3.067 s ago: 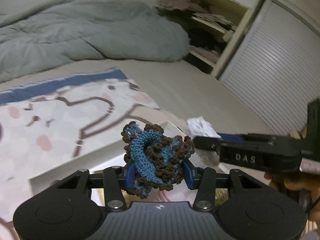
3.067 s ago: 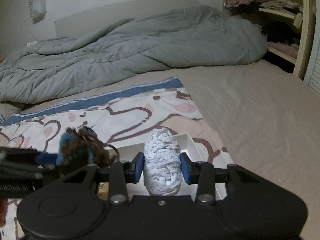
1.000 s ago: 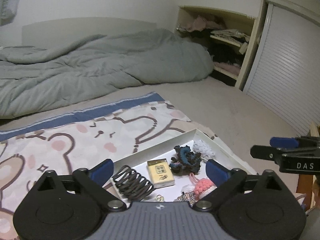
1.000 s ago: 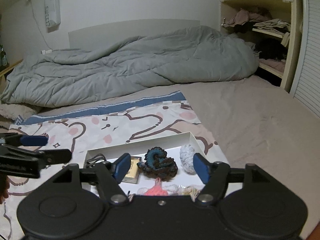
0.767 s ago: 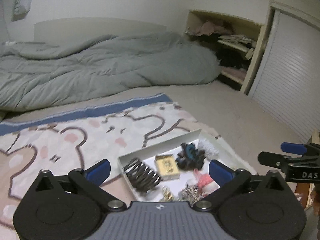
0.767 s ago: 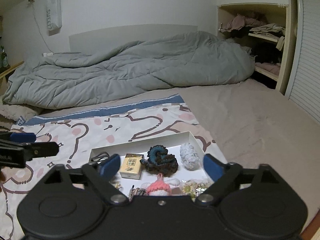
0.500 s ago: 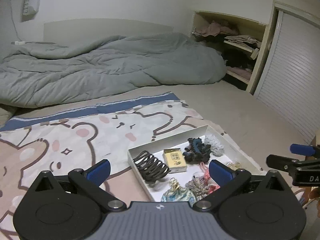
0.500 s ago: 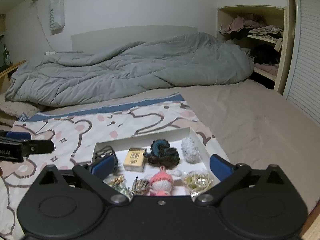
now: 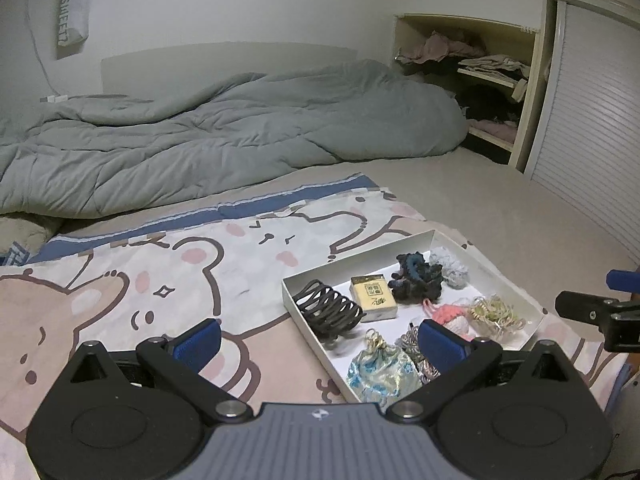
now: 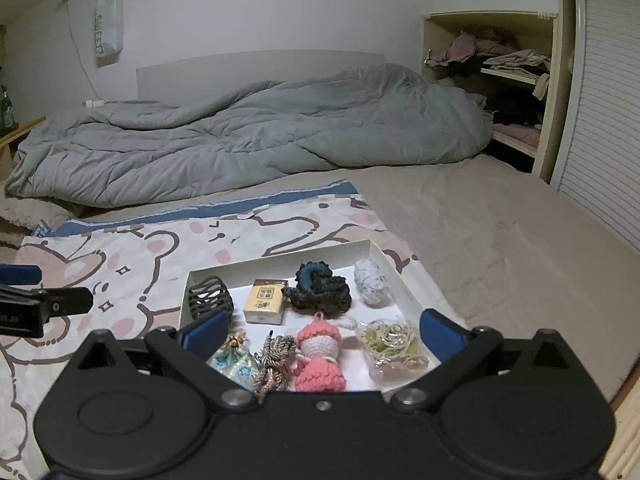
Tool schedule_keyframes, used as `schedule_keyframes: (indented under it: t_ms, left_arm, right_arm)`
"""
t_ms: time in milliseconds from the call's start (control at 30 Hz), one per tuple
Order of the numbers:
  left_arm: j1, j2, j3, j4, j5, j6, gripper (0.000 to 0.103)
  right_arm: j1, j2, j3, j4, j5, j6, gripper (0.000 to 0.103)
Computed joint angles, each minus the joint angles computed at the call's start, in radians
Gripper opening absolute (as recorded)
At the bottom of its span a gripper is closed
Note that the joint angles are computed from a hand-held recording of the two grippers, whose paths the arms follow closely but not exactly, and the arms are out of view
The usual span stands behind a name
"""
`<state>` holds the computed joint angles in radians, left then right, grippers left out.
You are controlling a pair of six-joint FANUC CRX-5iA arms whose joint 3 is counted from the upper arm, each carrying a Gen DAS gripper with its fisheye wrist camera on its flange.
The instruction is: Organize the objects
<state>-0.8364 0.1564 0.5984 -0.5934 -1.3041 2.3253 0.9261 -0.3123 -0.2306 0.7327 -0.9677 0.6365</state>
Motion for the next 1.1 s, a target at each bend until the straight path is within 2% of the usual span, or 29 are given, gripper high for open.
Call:
schedule_keyframes:
  t_ms: [667, 1100]
  left_arm:
    - [-0.042, 0.038, 0.041, -0.07, -0.096, -0.01, 0.103]
    - [-0.037, 0.038, 0.04, -0.063, -0.095, 0.001, 0.103]
  right_arm:
    - [0.043, 0.004, -0.011, 0.026, -0.069, -0.01, 0.103]
    - [0.047, 0.011, 0.003, 0.009, -0.08, 0.003, 0.103]
